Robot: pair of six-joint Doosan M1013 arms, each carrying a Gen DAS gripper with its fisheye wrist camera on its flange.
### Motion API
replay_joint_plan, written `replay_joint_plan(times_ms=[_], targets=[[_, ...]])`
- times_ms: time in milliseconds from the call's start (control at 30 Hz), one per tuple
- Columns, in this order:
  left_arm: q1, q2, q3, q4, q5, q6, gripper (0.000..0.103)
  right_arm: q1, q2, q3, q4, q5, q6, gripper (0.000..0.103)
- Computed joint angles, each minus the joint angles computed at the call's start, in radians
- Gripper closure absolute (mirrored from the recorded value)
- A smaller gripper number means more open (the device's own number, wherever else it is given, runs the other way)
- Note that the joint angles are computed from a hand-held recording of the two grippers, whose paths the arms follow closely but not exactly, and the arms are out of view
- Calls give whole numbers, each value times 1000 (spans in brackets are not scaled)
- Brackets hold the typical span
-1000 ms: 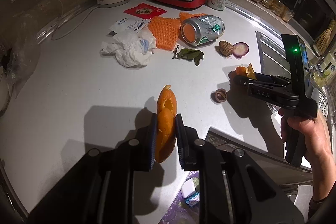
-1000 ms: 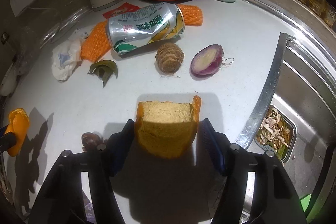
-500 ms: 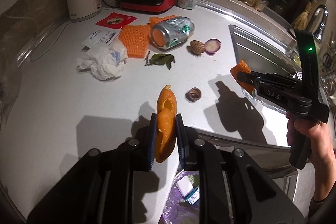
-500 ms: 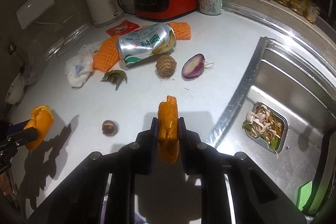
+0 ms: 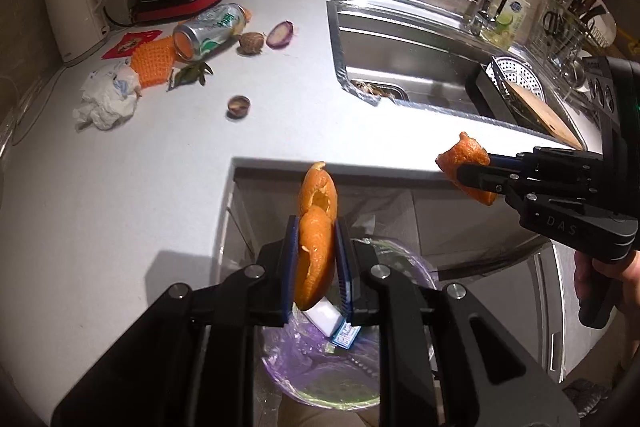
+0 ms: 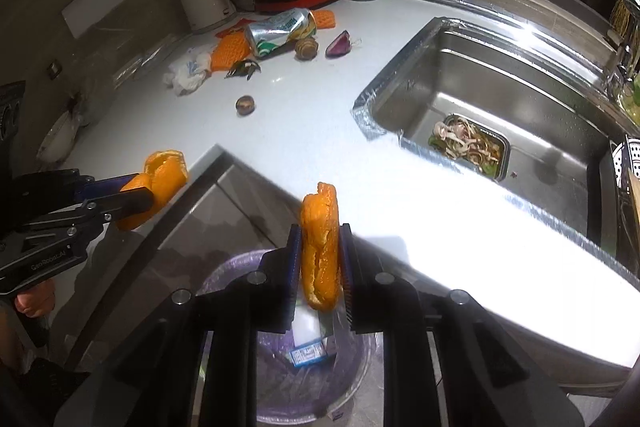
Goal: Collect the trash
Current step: 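Carry both peels over the bin and open the left tool, then the right tool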
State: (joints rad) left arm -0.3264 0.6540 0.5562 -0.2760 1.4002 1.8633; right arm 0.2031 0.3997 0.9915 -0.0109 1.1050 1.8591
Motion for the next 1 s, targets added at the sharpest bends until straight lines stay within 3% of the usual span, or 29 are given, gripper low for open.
replay_joint_plan(times_ms=[167, 300, 433, 567, 633, 767, 900, 1000], targets=[[-33, -85, 209, 41, -40, -9, 86, -3, -61, 102, 46, -18, -44, 84], [-50, -106, 321, 73, -34, -40, 85, -5, -83, 141, 80, -8, -81, 84], [-60, -103, 384, 123, -22, -101, 74, -4, -92, 159, 91, 2, -115, 84], [-54, -105, 392, 123, -26, -141, 63, -6, -93, 163, 112, 2, -142, 84], [-49, -117, 392, 117, -51, -154, 44, -5, -91, 161, 123, 1, -157, 84], [-39, -124, 340, 112, -75, -157, 38, -1, -80, 155, 148, -1, -187, 84], [-15, -129, 278, 95, -119, -164, 22, 1, -64, 154, 187, -4, -207, 84], [-3, -119, 216, 107, -138, -167, 18, 9, -47, 152, 206, -6, -231, 84]])
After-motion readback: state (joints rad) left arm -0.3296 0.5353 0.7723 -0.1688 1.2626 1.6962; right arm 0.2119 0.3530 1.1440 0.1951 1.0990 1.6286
